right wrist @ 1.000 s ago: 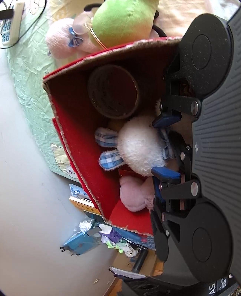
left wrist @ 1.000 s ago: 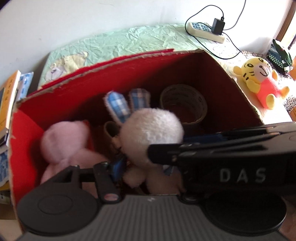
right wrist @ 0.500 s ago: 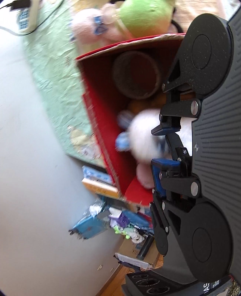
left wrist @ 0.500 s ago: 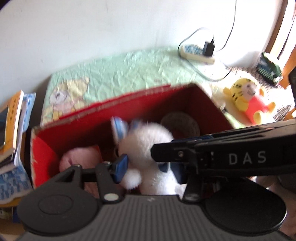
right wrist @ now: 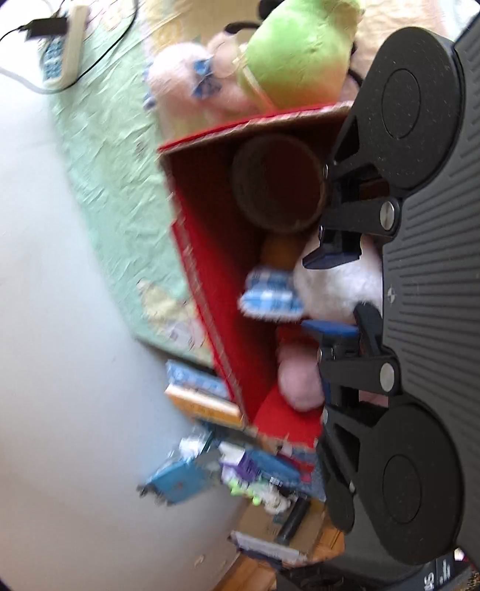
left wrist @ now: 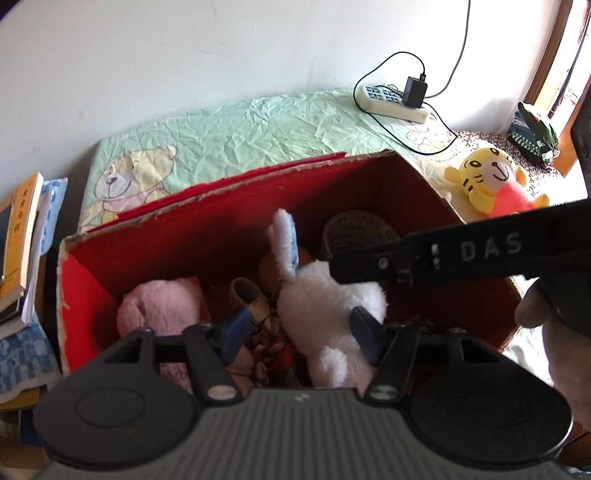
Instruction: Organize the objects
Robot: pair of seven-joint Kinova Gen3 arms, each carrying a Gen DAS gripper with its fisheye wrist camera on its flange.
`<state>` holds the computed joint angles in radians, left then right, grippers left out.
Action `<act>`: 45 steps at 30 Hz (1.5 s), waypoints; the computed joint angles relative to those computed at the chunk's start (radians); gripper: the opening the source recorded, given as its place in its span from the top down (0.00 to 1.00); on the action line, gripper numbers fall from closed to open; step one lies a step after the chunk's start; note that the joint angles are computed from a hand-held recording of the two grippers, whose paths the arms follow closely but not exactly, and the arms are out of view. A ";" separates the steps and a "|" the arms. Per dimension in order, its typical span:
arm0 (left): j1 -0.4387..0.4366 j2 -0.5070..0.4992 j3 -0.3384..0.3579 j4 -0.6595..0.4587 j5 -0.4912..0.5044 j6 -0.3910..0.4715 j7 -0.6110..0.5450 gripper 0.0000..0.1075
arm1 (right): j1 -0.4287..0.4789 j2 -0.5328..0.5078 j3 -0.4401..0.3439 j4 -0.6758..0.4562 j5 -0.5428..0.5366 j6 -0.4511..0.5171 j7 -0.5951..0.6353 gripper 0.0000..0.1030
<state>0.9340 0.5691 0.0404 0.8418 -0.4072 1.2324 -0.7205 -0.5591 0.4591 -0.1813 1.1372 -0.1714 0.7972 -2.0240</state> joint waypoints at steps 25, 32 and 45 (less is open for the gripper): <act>-0.021 -0.022 -0.008 0.064 0.040 -0.062 0.012 0.50 | 0.103 0.020 -0.092 0.056 -0.236 -0.052 0.084 0.49; -0.048 -0.030 0.013 0.077 0.025 -0.043 0.049 0.50 | 0.030 0.067 -0.050 -0.036 -0.164 -0.014 0.100 0.49; -0.040 0.017 0.006 0.013 0.028 0.034 0.038 0.35 | 0.052 0.060 -0.067 0.008 -0.184 -0.067 0.156 0.46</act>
